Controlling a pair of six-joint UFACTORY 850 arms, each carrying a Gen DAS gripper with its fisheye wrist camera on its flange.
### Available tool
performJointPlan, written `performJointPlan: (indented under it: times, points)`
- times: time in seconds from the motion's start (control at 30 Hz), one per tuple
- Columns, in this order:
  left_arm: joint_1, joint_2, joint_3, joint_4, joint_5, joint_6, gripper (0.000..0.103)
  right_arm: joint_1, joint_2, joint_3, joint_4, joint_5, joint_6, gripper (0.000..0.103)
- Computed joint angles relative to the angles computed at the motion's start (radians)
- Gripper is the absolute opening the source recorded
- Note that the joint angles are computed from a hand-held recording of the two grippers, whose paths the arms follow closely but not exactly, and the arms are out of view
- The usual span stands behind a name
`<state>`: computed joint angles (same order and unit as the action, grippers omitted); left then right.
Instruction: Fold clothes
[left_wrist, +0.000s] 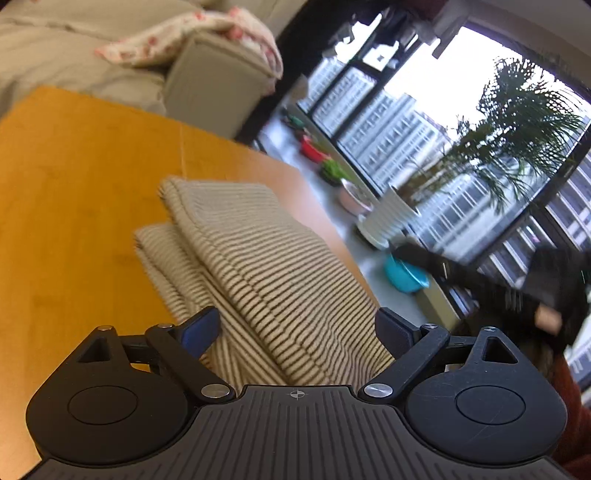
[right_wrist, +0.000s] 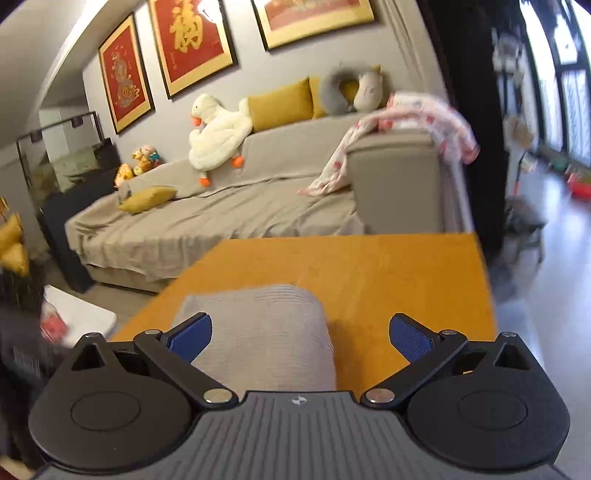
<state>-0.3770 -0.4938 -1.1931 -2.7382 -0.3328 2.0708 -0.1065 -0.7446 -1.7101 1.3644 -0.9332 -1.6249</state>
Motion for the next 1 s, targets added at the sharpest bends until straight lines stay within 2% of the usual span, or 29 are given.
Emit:
performJointPlan:
  times: [0.1,0.17,0.23,0.27,0.3,0.33,0.43,0.5,0.53,0.57,0.67,0.77,0.87,0.93,1.0]
  points:
    - [0.017,-0.035,-0.030,0.136,-0.002,-0.133,0.090,0.028,-0.167,-0.263,-0.185,-0.096,0.258,0.103]
    - [0.026,-0.046,-0.035,0.164,-0.015,-0.155,0.088,0.046,-0.284,-0.443,-0.309,-0.163,0.416,0.103]
    - [0.032,-0.051,-0.038,0.145,-0.020,-0.125,0.084,0.054,-0.393,-0.599,-0.365,-0.265,0.556,0.102]
    - [0.035,-0.052,-0.038,0.125,-0.020,-0.103,0.083,0.053,-0.422,-0.630,-0.347,-0.311,0.595,0.096]
    - [0.040,-0.056,-0.044,0.106,-0.015,-0.077,0.083,0.053,-0.423,-0.620,-0.321,-0.325,0.601,0.096]
    - [0.049,-0.063,-0.055,0.098,-0.009,-0.055,0.081,0.053,-0.393,-0.568,-0.287,-0.303,0.565,0.093]
    - [0.076,-0.081,-0.089,0.109,0.003,-0.030,0.081,0.044,-0.278,-0.371,-0.132,-0.230,0.342,0.082]
    - [0.081,-0.081,-0.102,0.144,0.029,-0.042,0.079,0.047,-0.227,-0.291,-0.114,-0.141,0.254,0.076]
    - [0.076,-0.084,-0.112,0.145,0.056,-0.026,0.074,0.051,-0.217,-0.275,-0.131,-0.092,0.252,0.075]
    - [0.068,-0.087,-0.124,0.143,0.086,-0.005,0.074,0.056,-0.215,-0.272,-0.162,-0.047,0.276,0.075]
    - [0.057,-0.082,-0.121,0.090,0.104,0.061,0.075,0.048,-0.248,-0.325,-0.195,-0.079,0.369,0.077]
    - [0.054,-0.075,-0.108,0.056,0.097,0.079,0.075,0.046,-0.251,-0.340,-0.203,-0.083,0.386,0.083]
    - [0.049,-0.067,-0.113,0.023,0.120,0.116,0.078,0.045,-0.263,-0.364,-0.229,-0.087,0.410,0.084]
    - [0.048,-0.045,-0.093,-0.142,0.109,0.272,0.083,0.041,-0.262,-0.360,-0.233,-0.086,0.415,0.085]
    - [0.062,-0.028,-0.078,-0.234,0.081,0.336,0.092,0.038,-0.242,-0.322,-0.229,-0.075,0.386,0.085]
